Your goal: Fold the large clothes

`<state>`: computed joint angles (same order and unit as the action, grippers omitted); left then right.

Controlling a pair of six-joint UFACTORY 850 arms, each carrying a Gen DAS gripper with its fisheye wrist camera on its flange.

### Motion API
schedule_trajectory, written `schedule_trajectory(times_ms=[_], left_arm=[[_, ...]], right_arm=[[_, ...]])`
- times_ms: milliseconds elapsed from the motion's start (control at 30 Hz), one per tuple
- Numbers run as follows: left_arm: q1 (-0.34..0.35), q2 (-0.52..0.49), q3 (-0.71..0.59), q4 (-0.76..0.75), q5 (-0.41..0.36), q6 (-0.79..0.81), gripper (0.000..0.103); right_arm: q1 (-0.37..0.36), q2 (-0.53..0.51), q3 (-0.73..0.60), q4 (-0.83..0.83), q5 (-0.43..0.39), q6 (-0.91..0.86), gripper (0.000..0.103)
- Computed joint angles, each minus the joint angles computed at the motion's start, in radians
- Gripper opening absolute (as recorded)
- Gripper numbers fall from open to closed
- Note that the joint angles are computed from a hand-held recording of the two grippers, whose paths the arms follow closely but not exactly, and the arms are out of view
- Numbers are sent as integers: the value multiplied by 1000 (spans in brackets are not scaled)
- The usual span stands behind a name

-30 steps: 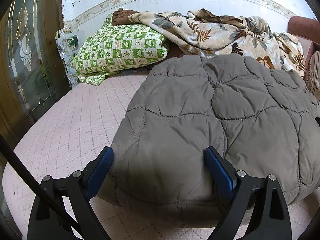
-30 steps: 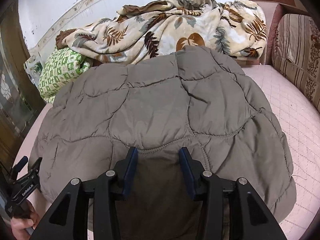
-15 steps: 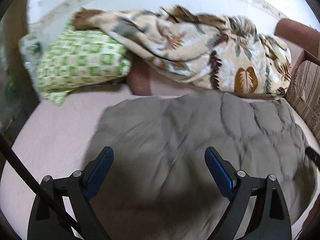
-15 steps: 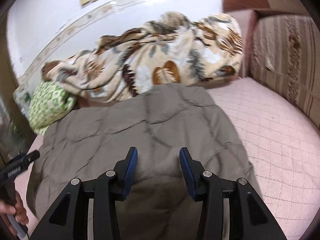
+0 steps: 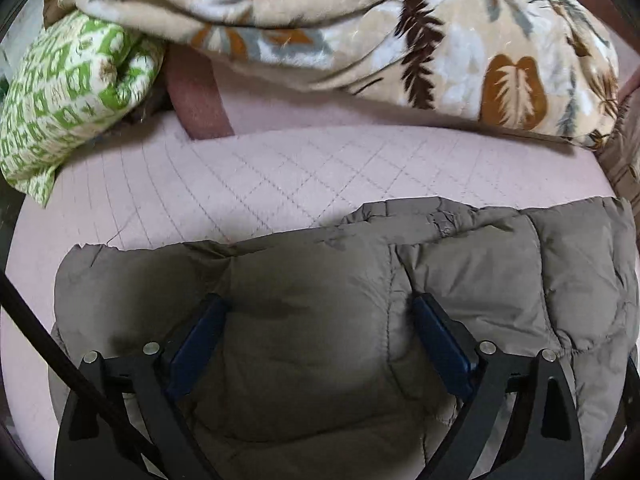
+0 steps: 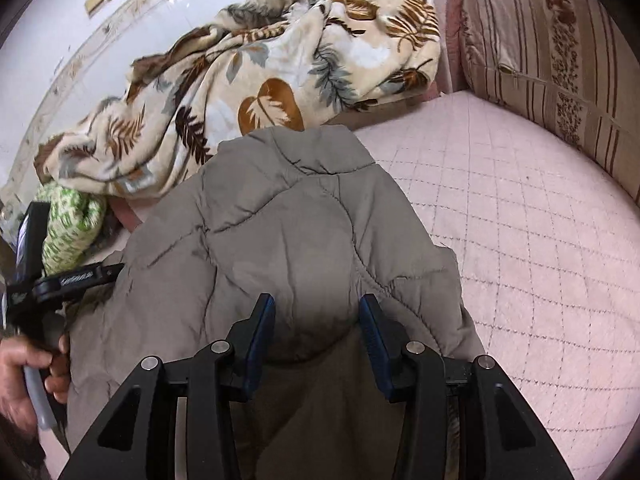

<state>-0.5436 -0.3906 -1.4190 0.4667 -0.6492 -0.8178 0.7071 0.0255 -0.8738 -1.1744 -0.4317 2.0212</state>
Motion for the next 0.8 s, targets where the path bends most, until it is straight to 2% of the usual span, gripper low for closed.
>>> schedule_trajectory(times_ms=[67,133,200,267,333,400,500,600,700,800], left_arm=[[-7,45,37,46,35,-46,94],[-13,114,99,115,78,-104,93],[-20,212,198,225,125,-214,93],[-23,300,290,338,134,-334,93],[-23,385,380,432,115,-431,93],[-33,474,485,544,61,-562,93],[-39,561,597,573,27,-640,93],[-4,589,676,533,92,-643,93],[34,588,717,535,177,-699,94],[33,597,719,558,178,-712,94]], right_arm=[[7,1,-4,-8,-14,-2,48],[8,24,16,-100,-3,110,48],[14,52,37,-210,-9,239,48],[18,61,39,-218,-23,241,48],[16,60,37,-205,-23,232,48],[10,60,41,-189,-20,232,48],[3,66,48,-152,-25,221,48],[1,59,44,-103,-29,161,48],[-8,22,25,25,-3,17,48],[-8,1,12,93,-4,-84,48]])
